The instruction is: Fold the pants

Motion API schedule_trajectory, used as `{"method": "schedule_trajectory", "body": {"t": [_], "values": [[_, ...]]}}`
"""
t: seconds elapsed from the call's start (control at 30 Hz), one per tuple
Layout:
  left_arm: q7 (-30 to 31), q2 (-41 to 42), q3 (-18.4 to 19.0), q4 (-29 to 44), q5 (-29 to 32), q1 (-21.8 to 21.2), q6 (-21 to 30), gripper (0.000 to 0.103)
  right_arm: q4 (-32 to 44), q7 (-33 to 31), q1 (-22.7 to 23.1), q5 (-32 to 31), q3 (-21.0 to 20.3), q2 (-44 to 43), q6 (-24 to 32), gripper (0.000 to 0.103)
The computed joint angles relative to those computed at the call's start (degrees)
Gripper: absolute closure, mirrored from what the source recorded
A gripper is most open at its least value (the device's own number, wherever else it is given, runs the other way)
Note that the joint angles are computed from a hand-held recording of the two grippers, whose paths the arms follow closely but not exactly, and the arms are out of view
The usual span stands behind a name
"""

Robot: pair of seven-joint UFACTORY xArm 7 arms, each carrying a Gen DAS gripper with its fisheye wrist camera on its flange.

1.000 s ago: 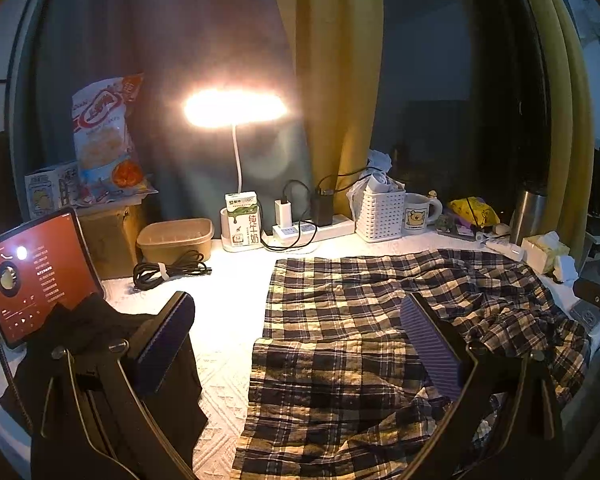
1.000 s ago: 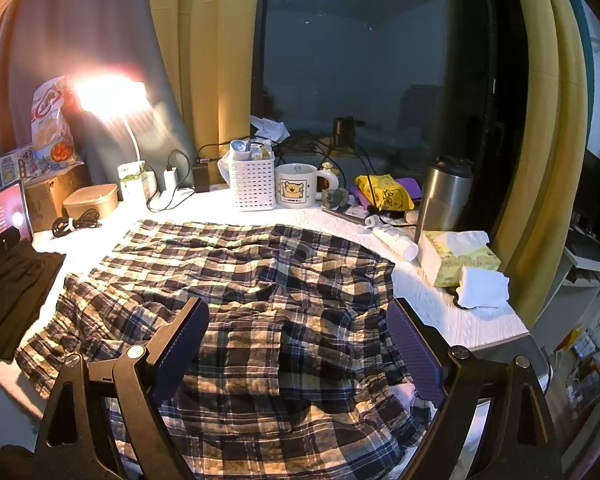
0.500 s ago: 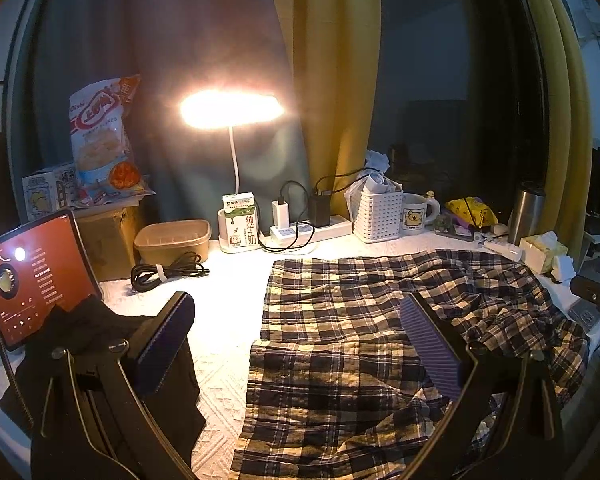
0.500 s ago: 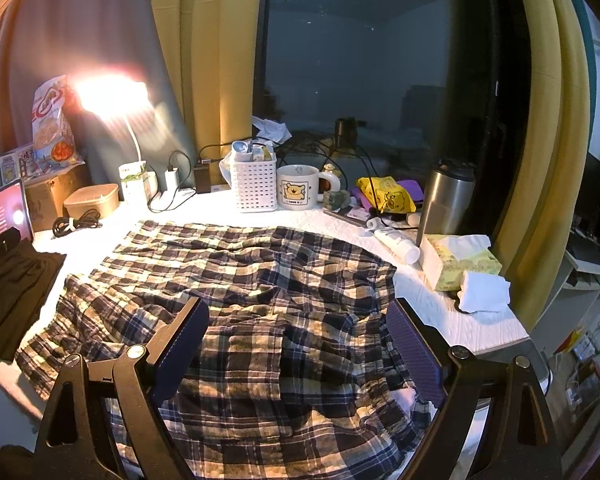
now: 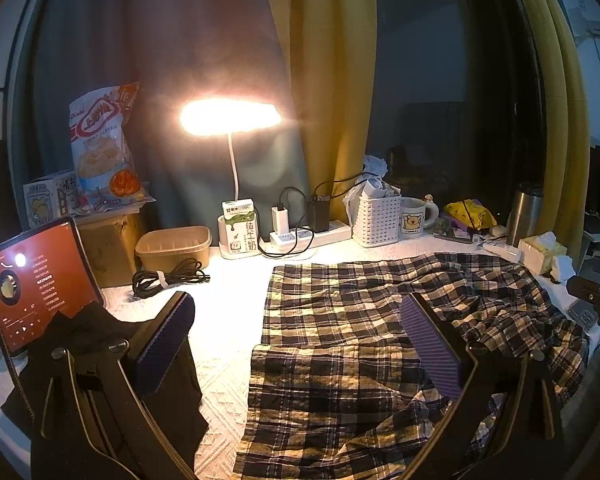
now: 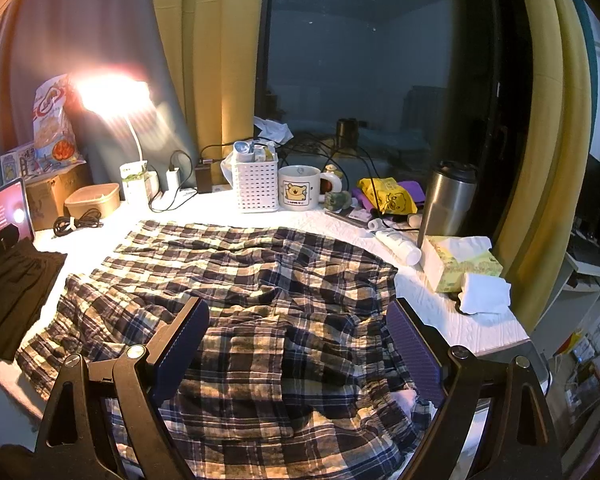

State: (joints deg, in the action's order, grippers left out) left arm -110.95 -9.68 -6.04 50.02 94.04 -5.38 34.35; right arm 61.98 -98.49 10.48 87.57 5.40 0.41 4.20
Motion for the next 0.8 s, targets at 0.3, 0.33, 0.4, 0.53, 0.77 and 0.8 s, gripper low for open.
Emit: {"method": "schedule_trajectory", "body": {"t": [0.3,0.33,0.4,0.53,0.77,0.8], "values": [[-0.16,0.05,-0.07,0.15,0.64,-0.1,0.24,0.002,0.34,-0.04,0.03,0.01,0.13,0.36,-0.13,0.012],[-0.3,0.0,-0.03,0.14,0.93,-0.09,0.19,0.002,0.44,-0.06,0.04,0.04,0.16,0.45,-0.17,0.012],[-0.45,0.01,-0.01,0.21,1.28,-0.11,0.22,0.002,0.5,-0.23,0.02,0.21,0.19,0.5,-0.19,0.012],[-0.93,-0.15,0.13,0.2,2.1,-0.09,0.05,0.002,0.71,-0.08,-0.04,0.01,0.23,0.77,-0.21,0.012],[-0.8,0.48,0.39,0.83,2.51,-0.06,-0.14,0.002,1.34,1.32,-0.2,-1.47,0.48,1.55,-0.4,0.012],[-0.59,0.75,0.47,1.11,2.41,-0.04,-0.26,0.002,1.5,2.15,-0.22,-2.32,0.52,1.85,-0.33,0.012]]}}
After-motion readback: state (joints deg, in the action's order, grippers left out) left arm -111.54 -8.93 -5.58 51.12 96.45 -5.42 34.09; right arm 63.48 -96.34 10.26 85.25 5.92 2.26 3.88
